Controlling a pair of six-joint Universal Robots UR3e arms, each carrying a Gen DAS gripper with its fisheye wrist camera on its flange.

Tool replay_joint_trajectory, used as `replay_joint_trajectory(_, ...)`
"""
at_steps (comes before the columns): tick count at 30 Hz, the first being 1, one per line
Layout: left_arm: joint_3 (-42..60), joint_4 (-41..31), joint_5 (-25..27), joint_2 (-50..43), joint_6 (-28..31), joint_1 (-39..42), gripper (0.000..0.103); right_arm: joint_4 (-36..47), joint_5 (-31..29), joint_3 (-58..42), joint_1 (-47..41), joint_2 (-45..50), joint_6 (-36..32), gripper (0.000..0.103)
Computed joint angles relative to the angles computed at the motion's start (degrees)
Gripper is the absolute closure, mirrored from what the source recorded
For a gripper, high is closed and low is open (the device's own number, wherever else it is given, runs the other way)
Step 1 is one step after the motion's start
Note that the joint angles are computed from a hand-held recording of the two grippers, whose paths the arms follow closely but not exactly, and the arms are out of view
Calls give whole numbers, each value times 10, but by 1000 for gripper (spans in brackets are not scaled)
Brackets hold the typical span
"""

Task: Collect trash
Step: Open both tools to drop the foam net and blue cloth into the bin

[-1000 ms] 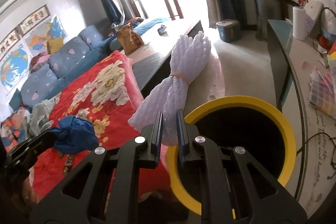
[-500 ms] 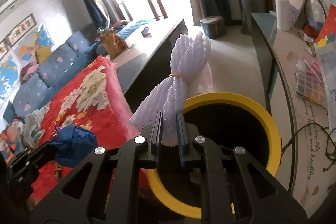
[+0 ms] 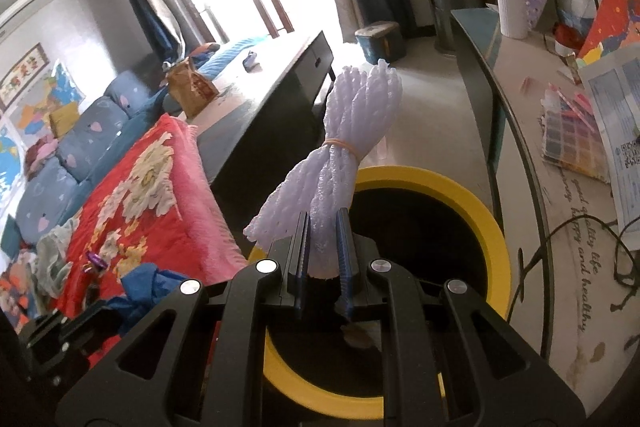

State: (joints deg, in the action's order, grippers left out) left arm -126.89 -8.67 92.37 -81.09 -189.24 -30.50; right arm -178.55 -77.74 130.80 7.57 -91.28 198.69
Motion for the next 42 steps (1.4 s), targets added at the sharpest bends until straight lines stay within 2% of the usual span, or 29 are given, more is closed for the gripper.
replay_joint_trajectory(14,24,36,-25,-86,-4,-15,99,0,4,23,-31,9,-8,94)
replay_joint_trajectory(29,63,57,-87,-181,-7,18,99,4,6,30,-40,28,-15,94)
replay_joint_trajectory(32,71,65,-101,-198,-8,25,98,4,19,38,-52,24,-8,90)
replay_joint_trajectory(33,73,70,-103,-205,-11,27,87,5,19,40,-55,22,-5,88)
replay_joint_trajectory(34,73,71,-102,-207,-14,30,65,4,26,46,-62,18,-1,84)
replay_joint_trajectory(35,72,73,-101,-208,-17,33,54,5,27,47,-65,17,2,82)
replay_joint_trajectory(36,66,77,-109,-205,-23,42,49,6,23,48,-64,16,6,75)
replay_joint_trajectory(38,52,82,-114,-192,-28,52,48,2,10,47,-59,14,12,62)
replay_joint_trajectory(40,40,85,-112,-177,-34,61,33,-1,7,47,-55,11,17,61)
replay_joint_trajectory(42,22,95,-109,-159,-41,68,27,-2,5,43,-49,12,16,57)
